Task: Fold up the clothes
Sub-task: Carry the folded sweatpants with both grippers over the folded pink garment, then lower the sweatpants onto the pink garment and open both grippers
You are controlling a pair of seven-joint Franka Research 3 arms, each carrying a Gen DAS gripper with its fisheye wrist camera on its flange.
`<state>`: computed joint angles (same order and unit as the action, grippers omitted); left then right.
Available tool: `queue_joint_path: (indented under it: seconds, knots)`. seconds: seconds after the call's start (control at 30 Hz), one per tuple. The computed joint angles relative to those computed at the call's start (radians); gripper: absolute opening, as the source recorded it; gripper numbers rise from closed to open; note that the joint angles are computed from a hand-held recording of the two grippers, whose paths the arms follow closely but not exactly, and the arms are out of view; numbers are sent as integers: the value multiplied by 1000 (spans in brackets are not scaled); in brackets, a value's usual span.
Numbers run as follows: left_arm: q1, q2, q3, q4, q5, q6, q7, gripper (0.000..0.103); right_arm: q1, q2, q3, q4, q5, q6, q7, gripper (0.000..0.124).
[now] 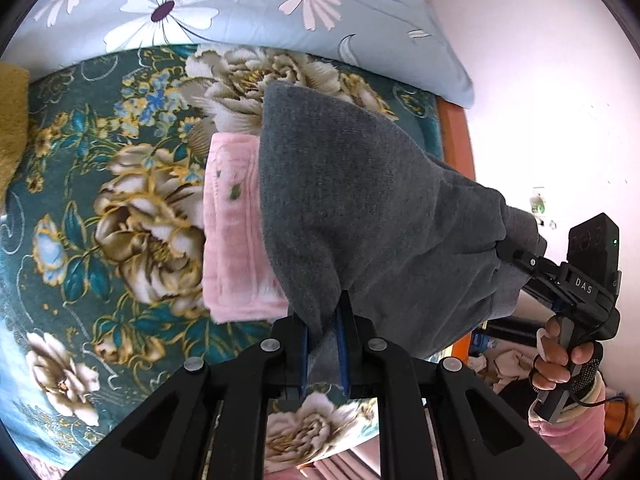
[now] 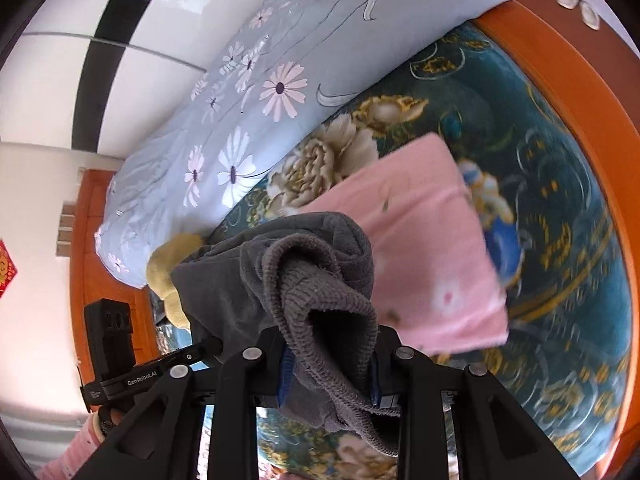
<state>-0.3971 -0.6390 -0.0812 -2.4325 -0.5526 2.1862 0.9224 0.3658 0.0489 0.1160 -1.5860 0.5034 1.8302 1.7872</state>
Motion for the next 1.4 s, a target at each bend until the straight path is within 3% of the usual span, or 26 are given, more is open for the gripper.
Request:
queue_joint_path:
  seconds: [0.23, 0.4, 0.5, 0.63, 0.77, 0.9, 1.13, 1.4]
  knots:
    - [34, 148, 0, 47, 0, -7, 0, 13, -8, 209, -6, 177, -44, -68, 0, 31]
    - [71, 139, 10, 19, -39, -3, -14, 15, -18, 246, -5, 191, -36, -68, -10, 35]
    - [98, 98, 16, -6, -31, -8, -40, 15, -22, 232, -9, 183, -52, -55, -34, 39]
    - [115, 74, 5, 12, 46, -16, -44, 15, -23, 167, -30, 131, -120, 31, -14, 39]
    - [95, 162, 7, 107, 86, 5, 53, 15, -20, 110, -19, 85, -141, 104, -47, 40]
    - [94, 264, -21, 196, 123, 18, 111, 15, 6, 98, 13, 47, -107, 83, -139, 40]
    - [125, 373, -48, 224, 146, -18, 124, 15, 20, -30, 4, -209, -113, 245, -49, 38]
    - [148, 353, -52, 185, 95, -16, 96, 15, 6, 2, -2, -241, -77, 294, 38, 38]
